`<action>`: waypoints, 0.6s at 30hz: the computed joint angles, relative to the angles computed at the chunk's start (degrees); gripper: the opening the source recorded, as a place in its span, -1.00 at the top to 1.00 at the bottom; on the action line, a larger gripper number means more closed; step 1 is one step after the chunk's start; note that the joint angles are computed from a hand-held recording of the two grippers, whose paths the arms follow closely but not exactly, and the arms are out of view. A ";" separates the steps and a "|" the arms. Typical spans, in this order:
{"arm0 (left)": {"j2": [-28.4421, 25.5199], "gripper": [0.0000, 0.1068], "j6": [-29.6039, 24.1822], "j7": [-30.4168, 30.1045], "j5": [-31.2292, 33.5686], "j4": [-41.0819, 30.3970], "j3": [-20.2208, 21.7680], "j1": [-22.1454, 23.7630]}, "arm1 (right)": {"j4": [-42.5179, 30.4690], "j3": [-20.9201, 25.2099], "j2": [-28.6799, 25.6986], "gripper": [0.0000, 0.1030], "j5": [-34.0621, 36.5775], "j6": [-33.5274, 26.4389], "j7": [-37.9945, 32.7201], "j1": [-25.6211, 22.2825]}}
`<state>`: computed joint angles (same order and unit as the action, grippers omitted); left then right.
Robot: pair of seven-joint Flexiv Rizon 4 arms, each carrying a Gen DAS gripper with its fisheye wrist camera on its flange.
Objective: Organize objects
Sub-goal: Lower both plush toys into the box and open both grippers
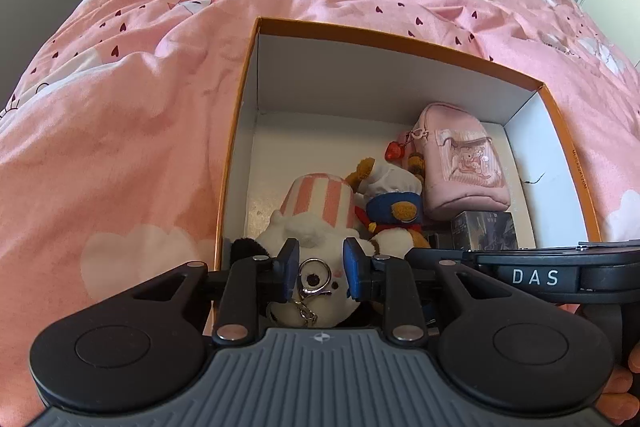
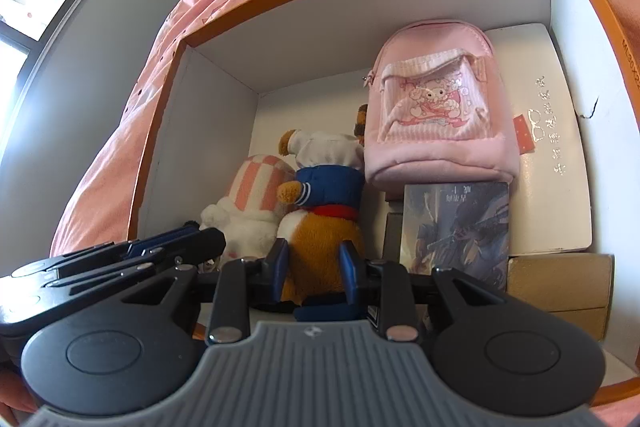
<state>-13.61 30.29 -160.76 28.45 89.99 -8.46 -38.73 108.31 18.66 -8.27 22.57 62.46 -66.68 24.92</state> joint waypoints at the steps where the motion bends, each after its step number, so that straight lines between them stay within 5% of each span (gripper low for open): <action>1: 0.33 0.42 0.64 -0.86 1.01 0.24 0.09 -0.34 | 0.24 -0.08 0.21 0.41 -0.78 0.16 0.19 0.19; 8: 1.80 0.31 1.23 -5.43 11.48 -1.27 -0.76 -3.50 | 5.07 -0.40 3.49 0.26 -9.71 6.89 2.25 2.36; 13: 2.59 0.07 -3.22 -6.47 17.11 -2.96 -2.07 -5.94 | 13.35 -2.46 7.58 0.09 -30.94 14.95 15.08 3.42; 18: 3.51 0.04 -3.81 -6.25 18.18 -2.29 -3.43 -6.84 | 20.46 -2.34 12.08 0.03 -50.48 22.66 29.02 -1.08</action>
<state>-10.09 26.48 -167.01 46.63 87.70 -11.89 -45.57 128.76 16.32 3.81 -27.91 85.12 -37.65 23.84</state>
